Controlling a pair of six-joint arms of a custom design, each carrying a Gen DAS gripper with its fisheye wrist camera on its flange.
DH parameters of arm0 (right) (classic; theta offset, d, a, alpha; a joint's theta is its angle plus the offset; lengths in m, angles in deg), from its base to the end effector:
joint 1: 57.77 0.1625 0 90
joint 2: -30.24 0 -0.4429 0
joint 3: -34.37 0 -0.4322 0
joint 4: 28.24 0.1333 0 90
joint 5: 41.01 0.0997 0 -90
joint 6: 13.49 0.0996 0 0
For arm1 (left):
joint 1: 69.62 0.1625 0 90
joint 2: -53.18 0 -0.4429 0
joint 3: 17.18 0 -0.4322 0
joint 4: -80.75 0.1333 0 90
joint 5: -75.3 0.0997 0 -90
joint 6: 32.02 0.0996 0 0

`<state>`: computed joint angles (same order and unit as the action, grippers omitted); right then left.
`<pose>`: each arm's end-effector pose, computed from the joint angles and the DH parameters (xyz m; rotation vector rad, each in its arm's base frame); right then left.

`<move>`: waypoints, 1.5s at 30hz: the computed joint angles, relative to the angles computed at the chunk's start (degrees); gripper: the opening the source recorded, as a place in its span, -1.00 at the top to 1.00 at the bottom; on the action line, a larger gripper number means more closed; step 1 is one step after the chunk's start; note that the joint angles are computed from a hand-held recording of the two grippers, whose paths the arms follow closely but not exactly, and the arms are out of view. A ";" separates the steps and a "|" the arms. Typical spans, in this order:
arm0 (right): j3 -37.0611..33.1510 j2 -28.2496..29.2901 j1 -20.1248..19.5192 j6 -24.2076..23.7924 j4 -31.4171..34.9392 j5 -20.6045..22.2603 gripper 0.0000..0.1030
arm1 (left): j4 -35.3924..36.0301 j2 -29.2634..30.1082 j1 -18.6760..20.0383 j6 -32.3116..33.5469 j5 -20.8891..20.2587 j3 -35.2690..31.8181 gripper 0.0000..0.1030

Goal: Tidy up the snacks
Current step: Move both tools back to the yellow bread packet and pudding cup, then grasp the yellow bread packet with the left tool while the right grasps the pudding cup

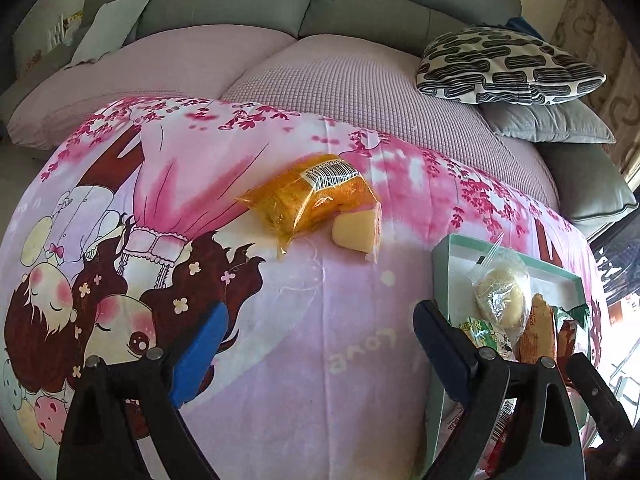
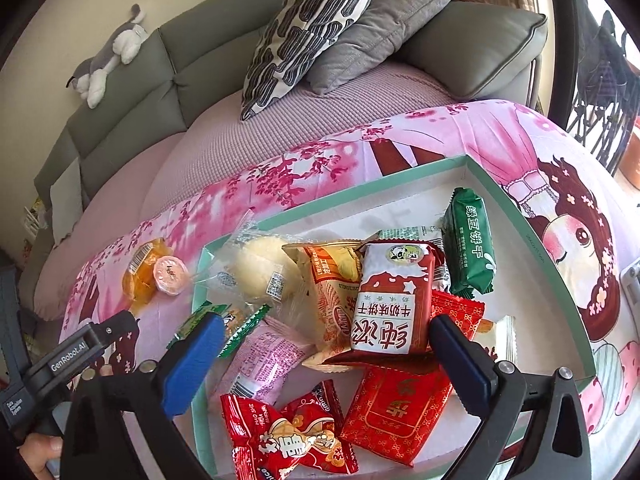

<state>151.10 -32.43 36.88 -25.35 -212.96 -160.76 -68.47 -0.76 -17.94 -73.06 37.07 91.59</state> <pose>0.1313 -0.5803 0.2054 0.1133 -2.4624 0.8661 -0.2146 -0.6127 0.1134 -0.1003 2.3685 -0.8043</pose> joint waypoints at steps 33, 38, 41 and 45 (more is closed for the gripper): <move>-27.49 27.10 9.06 -11.27 21.38 -5.04 -0.22 | 14.46 5.74 13.03 24.59 -16.98 -21.28 -0.47; -29.30 28.59 8.51 -9.23 22.24 -5.64 0.04 | 14.33 6.62 14.10 25.36 -20.42 -22.72 -0.08; -29.34 28.48 8.34 -8.99 22.07 -4.79 0.06 | 12.61 6.30 14.11 25.90 -20.86 -21.93 0.14; -27.44 26.70 7.96 -8.31 21.03 -2.13 0.18 | 10.24 4.96 13.58 24.32 -19.91 -19.68 0.21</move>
<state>123.67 -5.73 44.84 -33.66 -191.93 -162.88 -58.23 4.19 -4.36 -48.74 17.16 71.91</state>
